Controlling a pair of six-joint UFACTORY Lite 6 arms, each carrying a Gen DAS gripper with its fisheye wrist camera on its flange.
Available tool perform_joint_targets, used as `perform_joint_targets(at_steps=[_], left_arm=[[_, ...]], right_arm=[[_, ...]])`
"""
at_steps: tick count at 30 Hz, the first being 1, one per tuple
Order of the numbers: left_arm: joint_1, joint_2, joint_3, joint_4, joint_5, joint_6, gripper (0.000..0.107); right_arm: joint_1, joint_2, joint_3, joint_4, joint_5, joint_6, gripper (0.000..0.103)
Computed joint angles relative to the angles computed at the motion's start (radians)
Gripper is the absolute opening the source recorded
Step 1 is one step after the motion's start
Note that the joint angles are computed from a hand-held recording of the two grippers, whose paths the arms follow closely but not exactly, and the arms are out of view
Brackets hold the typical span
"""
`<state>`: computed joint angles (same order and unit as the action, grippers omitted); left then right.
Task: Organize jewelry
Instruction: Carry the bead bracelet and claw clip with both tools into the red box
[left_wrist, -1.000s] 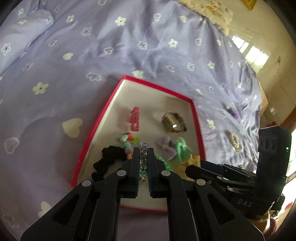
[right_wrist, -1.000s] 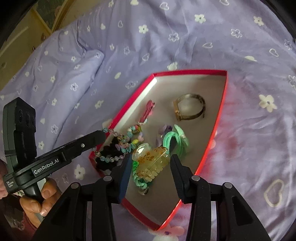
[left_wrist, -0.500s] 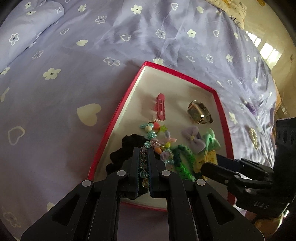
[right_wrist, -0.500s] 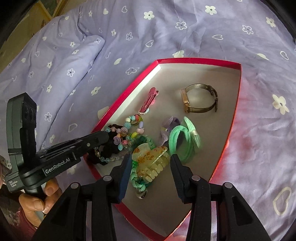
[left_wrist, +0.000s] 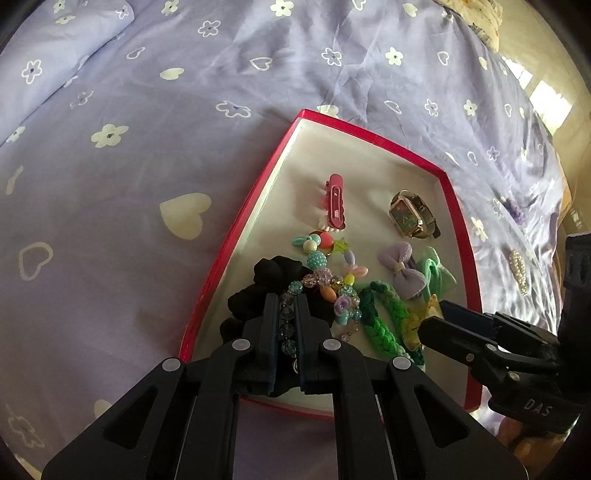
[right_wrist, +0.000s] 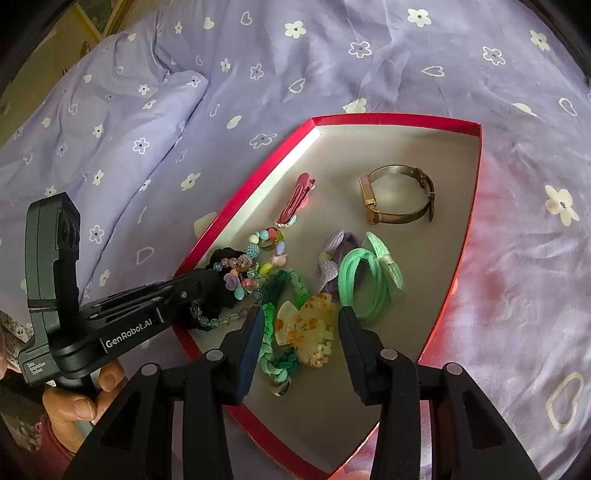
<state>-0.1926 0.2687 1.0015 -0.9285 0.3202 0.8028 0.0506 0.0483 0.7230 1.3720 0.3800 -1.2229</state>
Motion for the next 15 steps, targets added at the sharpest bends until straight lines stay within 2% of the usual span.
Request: perform_joint_targets(at_steps=[11, 15], left_arm=[[-0.005, 0.002, 0.007, 0.064, 0.001, -0.068, 0.007], [-0.004, 0.0, 0.004, 0.071, 0.006, -0.081, 0.015]], right_arm=[[0.005, -0.003, 0.007, -0.031, 0.002, 0.031, 0.044], [-0.007, -0.023, -0.011, -0.021, 0.021, 0.021, 0.045]])
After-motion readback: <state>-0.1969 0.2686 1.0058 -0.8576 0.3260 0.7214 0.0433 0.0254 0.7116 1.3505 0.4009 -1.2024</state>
